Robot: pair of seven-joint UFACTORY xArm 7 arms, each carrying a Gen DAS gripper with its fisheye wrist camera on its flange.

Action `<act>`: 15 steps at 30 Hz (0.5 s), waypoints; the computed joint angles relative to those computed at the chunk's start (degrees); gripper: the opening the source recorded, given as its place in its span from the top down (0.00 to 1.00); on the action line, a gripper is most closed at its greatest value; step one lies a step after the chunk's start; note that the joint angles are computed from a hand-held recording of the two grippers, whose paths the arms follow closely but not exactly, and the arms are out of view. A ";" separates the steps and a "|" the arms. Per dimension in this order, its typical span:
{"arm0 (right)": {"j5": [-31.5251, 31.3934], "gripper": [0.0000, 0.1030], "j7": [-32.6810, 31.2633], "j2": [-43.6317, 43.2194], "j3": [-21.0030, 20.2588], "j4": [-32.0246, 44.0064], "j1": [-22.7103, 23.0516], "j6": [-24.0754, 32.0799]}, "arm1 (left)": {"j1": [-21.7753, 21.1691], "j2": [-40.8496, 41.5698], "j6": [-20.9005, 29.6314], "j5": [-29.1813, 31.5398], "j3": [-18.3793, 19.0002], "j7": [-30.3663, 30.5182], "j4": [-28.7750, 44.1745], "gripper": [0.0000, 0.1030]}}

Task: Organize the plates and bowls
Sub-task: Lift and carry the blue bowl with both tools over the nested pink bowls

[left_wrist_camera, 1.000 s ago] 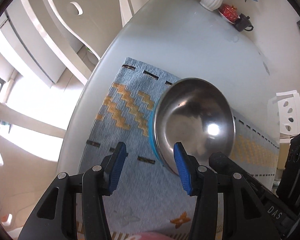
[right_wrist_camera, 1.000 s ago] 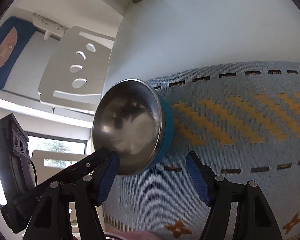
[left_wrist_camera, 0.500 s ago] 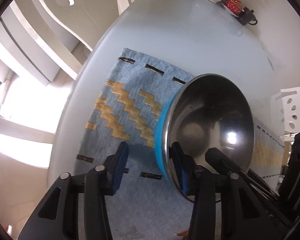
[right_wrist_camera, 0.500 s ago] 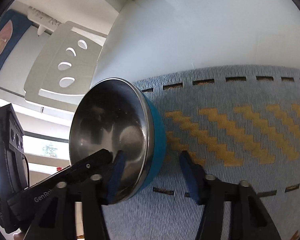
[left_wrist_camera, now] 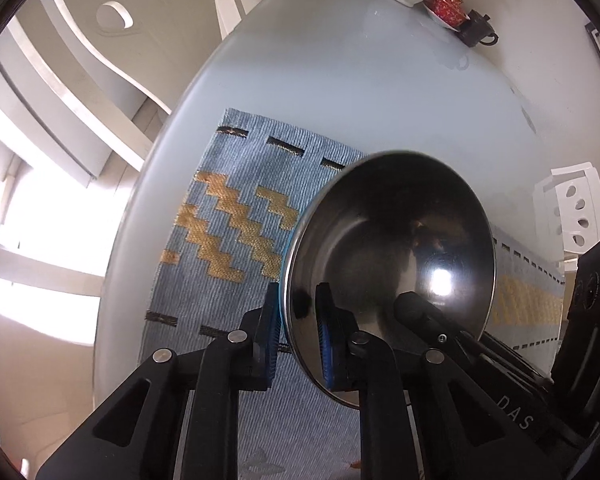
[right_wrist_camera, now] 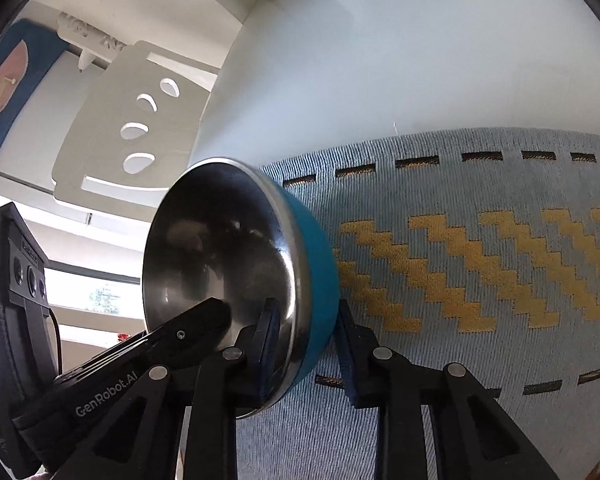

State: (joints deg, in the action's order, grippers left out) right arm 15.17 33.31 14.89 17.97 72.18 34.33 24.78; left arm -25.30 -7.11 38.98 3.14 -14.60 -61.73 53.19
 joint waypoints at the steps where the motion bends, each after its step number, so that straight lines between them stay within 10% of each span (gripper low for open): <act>1: 0.04 0.76 0.04 -0.16 0.01 -0.07 0.00 -0.02 | 0.01 -0.24 0.32 0.30 -0.09 -0.37 0.05 0.87; 15: 1.22 0.76 -0.43 -4.16 0.21 -1.14 0.00 0.92 | 0.10 -4.56 2.58 1.40 -1.21 -2.32 -0.69 0.87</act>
